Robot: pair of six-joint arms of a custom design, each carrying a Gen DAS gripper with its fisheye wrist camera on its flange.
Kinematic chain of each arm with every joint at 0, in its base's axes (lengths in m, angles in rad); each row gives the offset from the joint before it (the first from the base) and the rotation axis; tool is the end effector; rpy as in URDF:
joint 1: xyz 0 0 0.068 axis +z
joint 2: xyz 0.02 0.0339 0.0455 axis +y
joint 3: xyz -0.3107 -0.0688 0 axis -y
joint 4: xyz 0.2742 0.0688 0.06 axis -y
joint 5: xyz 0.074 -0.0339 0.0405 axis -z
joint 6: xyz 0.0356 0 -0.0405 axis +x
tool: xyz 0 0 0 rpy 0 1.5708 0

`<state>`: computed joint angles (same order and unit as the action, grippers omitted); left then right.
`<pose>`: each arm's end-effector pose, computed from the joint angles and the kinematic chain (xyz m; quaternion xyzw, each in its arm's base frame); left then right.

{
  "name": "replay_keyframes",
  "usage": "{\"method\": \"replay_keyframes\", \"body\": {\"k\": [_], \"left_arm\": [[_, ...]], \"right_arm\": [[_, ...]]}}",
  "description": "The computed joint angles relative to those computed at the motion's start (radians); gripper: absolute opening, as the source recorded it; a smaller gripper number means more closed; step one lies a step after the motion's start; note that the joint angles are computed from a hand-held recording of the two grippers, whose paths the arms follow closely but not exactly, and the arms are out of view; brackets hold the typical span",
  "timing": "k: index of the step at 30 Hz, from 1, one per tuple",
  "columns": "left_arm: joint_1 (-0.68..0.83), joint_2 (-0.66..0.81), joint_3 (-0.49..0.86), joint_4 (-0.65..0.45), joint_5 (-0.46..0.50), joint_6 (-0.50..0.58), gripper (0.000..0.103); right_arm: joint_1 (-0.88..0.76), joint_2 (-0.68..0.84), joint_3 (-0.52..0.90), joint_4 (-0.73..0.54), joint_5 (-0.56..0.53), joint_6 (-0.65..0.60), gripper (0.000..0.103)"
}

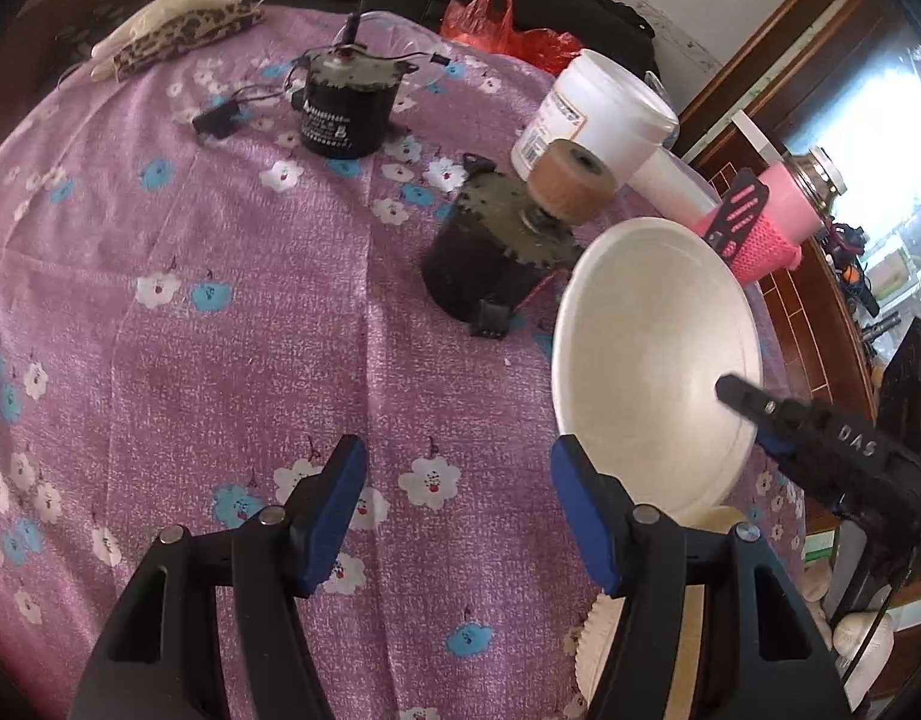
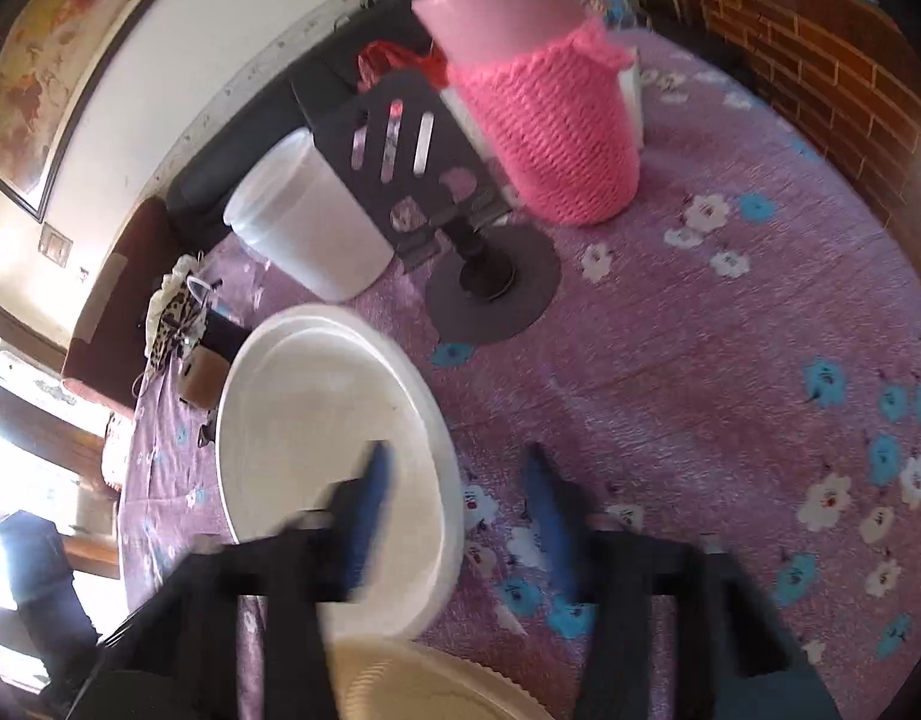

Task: Organize plates and bowls
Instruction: 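Close both grippers on the rim of the white bowl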

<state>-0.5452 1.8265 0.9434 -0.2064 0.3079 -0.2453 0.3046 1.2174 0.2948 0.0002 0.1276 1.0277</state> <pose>0.3099 -0.2006 0.1446 0.1795 0.9435 -0.2281 0.1600 0.1844 0.0532 0.1355 0.3536 0.8776 0.1489 0.2873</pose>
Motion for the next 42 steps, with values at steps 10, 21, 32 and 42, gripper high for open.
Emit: {"method": "replay_keyframes", "body": {"k": [10, 21, 32, 42], "left_arm": [[-0.008, 0.067, 0.06, 0.024, 0.015, -0.038, 0.063], [0.121, 0.111, 0.062, 0.101, 0.278, -0.156, 0.065], [0.076, 0.079, 0.061, 0.142, 0.205, -0.074, 0.073], [-0.068, 0.14, 0.179, -0.003, 0.065, 0.018, 0.01]], "right_arm": [[-0.017, 0.076, -0.002, 0.061, -0.074, -0.02, 0.016], [0.021, 0.093, 0.057, -0.005, -0.033, -0.107, 0.014], [-0.015, 0.161, 0.052, 0.041, -0.074, -0.15, 0.014], [-0.015, 0.116, 0.014, 0.055, -0.053, -0.151, 0.014]]}}
